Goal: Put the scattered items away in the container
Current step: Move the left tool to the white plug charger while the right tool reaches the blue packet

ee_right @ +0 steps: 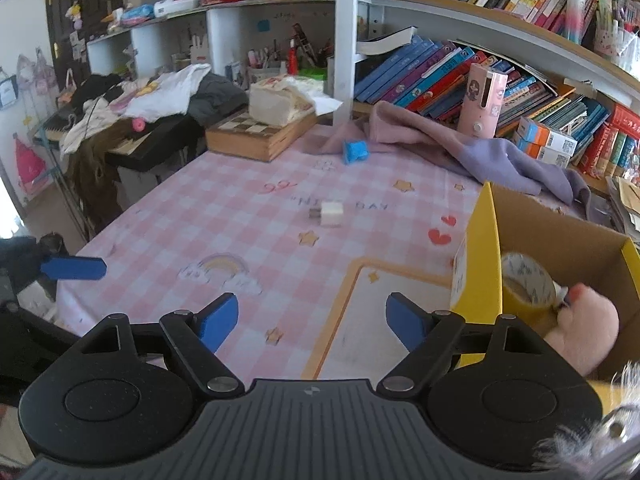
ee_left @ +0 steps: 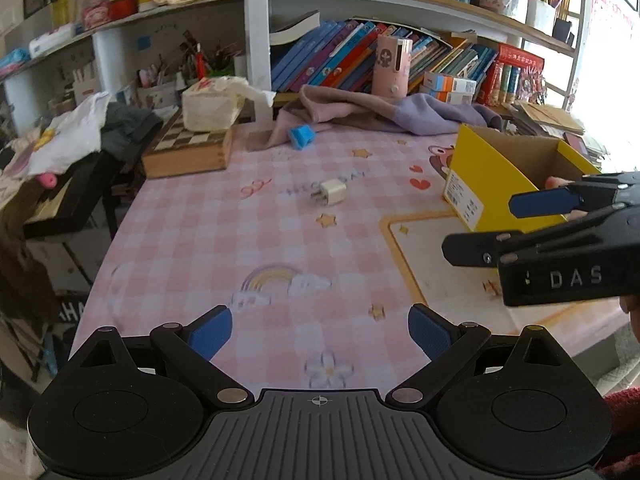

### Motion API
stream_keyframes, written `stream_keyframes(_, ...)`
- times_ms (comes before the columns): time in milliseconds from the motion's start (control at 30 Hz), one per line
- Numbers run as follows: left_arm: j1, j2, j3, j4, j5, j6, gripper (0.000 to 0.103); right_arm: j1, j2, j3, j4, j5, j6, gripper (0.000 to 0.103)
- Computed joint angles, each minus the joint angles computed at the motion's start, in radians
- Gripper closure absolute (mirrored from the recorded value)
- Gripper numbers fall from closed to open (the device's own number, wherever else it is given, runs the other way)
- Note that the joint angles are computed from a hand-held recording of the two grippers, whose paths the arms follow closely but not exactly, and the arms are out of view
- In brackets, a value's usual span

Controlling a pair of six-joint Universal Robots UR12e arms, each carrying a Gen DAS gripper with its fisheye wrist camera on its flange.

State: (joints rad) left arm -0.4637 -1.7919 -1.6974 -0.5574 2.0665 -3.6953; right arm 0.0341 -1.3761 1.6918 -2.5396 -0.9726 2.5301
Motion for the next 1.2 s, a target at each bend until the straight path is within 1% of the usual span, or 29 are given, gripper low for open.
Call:
stream_keyframes(233,0.03,-0.044,0.054,0.01,-0.007,0.048,0.006,0.017,0.085,-0.12,0.036,0.029,0.03,0.022)
stream_keyframes(433,0.057,-0.085,0.091,0.046,-0.024,0.094,0.007,0.035,0.161,-0.233,0.079,0.039,0.034,0.022)
stream_keyframes(567,0.082,-0.117,0.122,0.056,-0.052,0.107,0.007,0.052,0.222,-0.33,0.133,0.03,0.018,0.022)
stream_keyframes(733,0.108,-0.155,0.161,0.053,-0.088,0.118,0.008,0.075,0.3,-0.442,0.136,-0.001,-0.001,0.022)
stream_keyframes(833,0.122,-0.182,0.185,0.057,-0.107,0.125,0.008,0.091,0.354,-0.515,0.148,-0.032,-0.029,0.022)
stream_keyframes(967,0.14,-0.225,0.225,0.047,-0.136,0.111,0.008,0.112,0.429,-0.625,0.207,-0.061,-0.082,0.022)
stream_keyframes(1000,0.144,-0.237,0.236,0.036,-0.144,0.102,0.009,0.117,0.446,-0.648,0.217,-0.067,-0.099,0.022)
stream_keyframes(1033,0.147,-0.247,0.245,0.026,-0.151,0.094,0.013,0.123,0.462,-0.67,0.228,-0.073,-0.117,0.022)
stream_keyframes(1200,0.158,-0.287,0.278,-0.001,-0.163,0.06,0.018,0.147,0.537,-0.777,0.306,-0.079,-0.198,0.022)
